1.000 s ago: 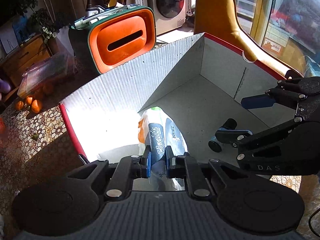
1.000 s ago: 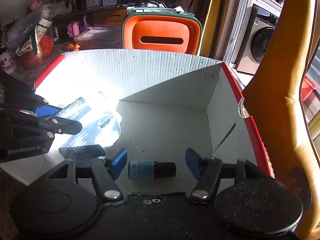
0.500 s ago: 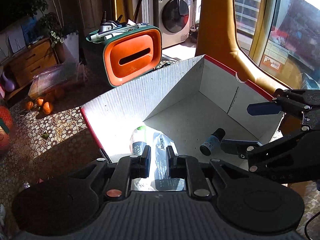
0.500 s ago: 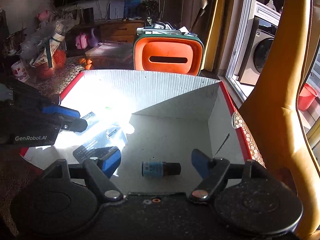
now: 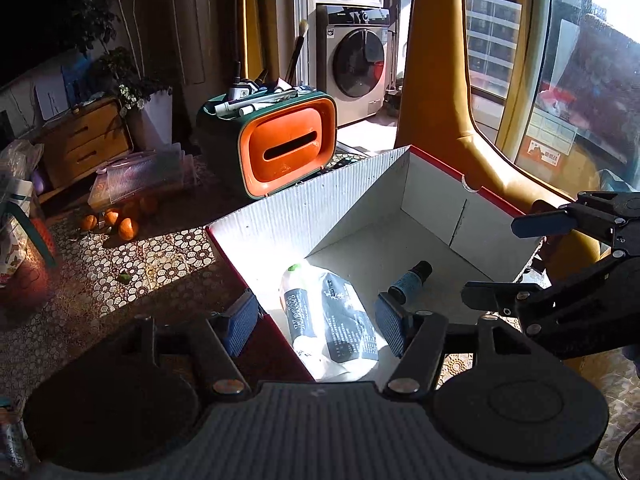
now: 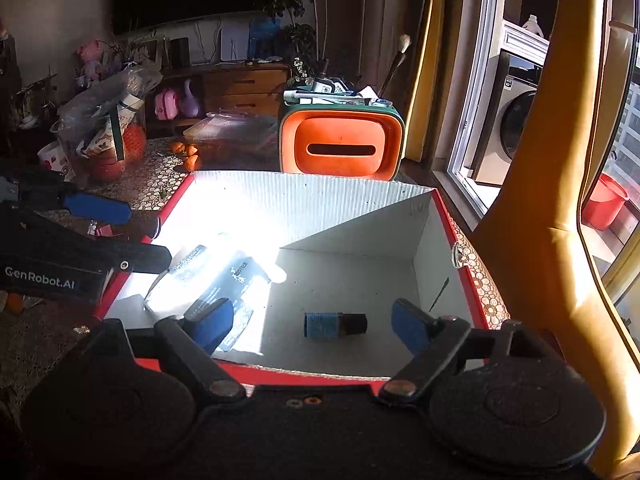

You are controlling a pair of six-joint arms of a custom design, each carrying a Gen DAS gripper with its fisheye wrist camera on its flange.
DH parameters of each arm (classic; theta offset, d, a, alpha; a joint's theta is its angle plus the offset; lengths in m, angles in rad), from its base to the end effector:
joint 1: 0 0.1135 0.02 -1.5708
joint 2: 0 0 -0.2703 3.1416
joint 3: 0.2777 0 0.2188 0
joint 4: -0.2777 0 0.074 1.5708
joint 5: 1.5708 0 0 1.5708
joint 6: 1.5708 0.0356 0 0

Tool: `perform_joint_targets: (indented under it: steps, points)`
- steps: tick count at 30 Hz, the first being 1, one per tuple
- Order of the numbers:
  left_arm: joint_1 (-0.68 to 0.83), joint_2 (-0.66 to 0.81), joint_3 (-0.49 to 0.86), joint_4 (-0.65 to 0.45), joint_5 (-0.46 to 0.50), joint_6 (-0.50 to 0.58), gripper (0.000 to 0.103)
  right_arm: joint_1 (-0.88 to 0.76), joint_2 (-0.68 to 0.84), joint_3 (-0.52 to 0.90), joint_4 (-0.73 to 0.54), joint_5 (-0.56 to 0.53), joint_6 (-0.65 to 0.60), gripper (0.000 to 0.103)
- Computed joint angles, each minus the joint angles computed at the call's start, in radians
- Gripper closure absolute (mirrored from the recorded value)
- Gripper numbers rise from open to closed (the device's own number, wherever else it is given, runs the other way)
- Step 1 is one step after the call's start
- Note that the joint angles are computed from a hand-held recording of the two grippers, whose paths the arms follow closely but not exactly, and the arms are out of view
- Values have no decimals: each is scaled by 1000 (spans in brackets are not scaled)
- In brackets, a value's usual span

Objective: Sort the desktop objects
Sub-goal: 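Open both tools to drop the wipe pack and bottle into the box, then move both tools back toward the remaining items on the table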

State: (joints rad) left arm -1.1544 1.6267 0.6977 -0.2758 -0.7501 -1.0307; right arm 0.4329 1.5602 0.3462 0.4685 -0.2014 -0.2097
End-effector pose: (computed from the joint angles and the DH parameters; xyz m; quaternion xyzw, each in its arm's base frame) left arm 0.1213 -0.2142 0.1573 -0.0100 0.9173 0.0154 0.3977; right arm 0.2029 0.1016 0.1337 -0.3261 0.8521 0.1360 0.3863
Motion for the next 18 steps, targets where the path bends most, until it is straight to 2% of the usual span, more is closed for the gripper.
perform_joint_targets:
  steps: [11, 18]
  points:
    - [-180, -116, -37, -237, -96, -270, 39, 91, -189, -70, -65, 30, 108, 15]
    - [-325, -155, -53, -423, -132, -517, 39, 213, -299, -111, -89, 87, 217, 13]
